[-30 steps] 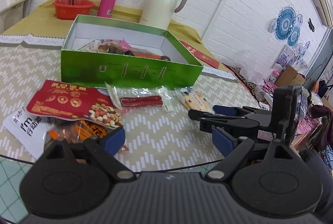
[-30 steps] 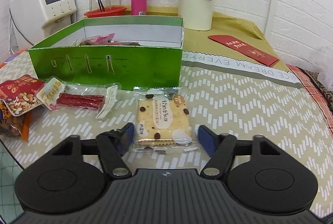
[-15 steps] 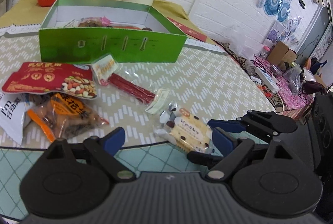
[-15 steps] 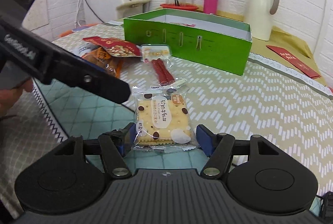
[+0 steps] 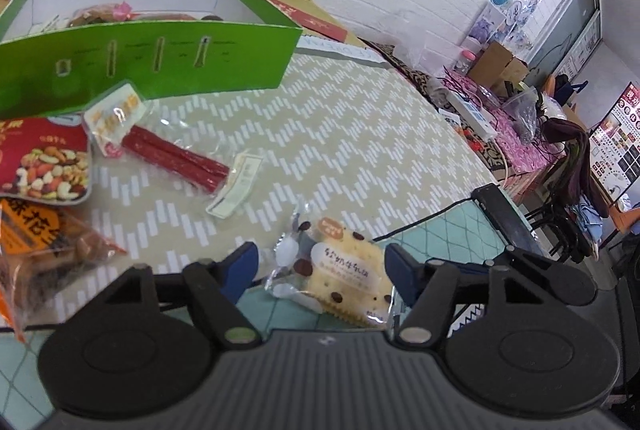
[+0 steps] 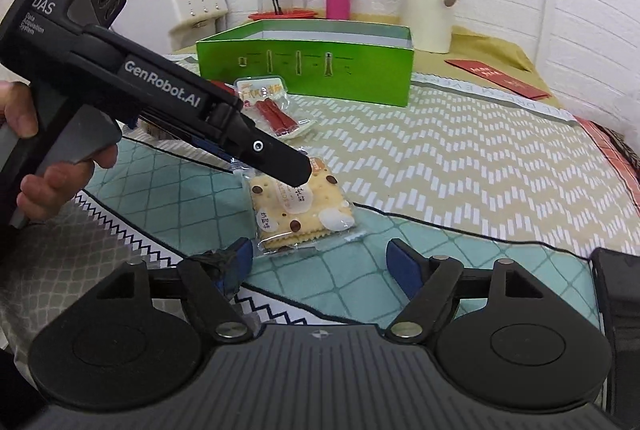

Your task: Organize snacks

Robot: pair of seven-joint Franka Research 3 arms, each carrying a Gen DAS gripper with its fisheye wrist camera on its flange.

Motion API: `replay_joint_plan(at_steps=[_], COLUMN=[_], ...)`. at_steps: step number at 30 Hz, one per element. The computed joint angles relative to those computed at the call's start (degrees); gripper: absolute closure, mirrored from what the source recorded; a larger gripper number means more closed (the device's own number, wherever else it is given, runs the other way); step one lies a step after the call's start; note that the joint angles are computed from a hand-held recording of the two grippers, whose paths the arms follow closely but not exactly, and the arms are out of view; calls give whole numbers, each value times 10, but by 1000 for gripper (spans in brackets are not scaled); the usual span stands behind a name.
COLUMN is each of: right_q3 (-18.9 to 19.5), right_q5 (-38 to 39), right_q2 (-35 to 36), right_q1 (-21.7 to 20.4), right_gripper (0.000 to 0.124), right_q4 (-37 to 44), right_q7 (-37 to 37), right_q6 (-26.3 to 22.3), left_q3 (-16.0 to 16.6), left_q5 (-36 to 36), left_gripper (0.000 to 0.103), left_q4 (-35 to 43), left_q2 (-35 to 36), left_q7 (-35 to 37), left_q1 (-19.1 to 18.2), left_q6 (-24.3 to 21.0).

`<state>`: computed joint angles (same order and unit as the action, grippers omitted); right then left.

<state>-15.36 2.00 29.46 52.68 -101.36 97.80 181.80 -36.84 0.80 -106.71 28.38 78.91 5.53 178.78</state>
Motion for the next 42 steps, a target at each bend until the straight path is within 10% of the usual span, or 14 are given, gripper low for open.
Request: replay_joint_plan(at_steps=[5, 7, 13, 25, 31, 42], right_q3=[-86, -107, -129, -151, -136, -135], right_q5=[-4, -6, -13, -11, 8, 39], right_q2=[14, 23, 22, 41, 45, 47], right_q1=[80, 96, 116, 130, 117, 121], right_gripper=[21, 21, 26, 32, 54, 57], right_q4=[1, 5, 0, 13, 18, 29], right_q7=[61, 78, 96, 112, 105, 75], right_q6=[-4, -1, -3, 2, 16, 21], left_q3=[-30, -78, -86, -42, 45, 49], left_q5=[-5, -19, -27, -3, 23, 49], left_gripper=[69, 69, 68, 61, 79, 89], left_q4=[-9, -27, -46, -15, -8, -35], left_q2=[-2, 0, -9, 5, -11, -38], left_q7=[21, 48, 41, 17, -22, -56], left_q1=[23, 62, 67, 24, -53, -46], left_q6=[-13, -13, 5, 5, 13, 45])
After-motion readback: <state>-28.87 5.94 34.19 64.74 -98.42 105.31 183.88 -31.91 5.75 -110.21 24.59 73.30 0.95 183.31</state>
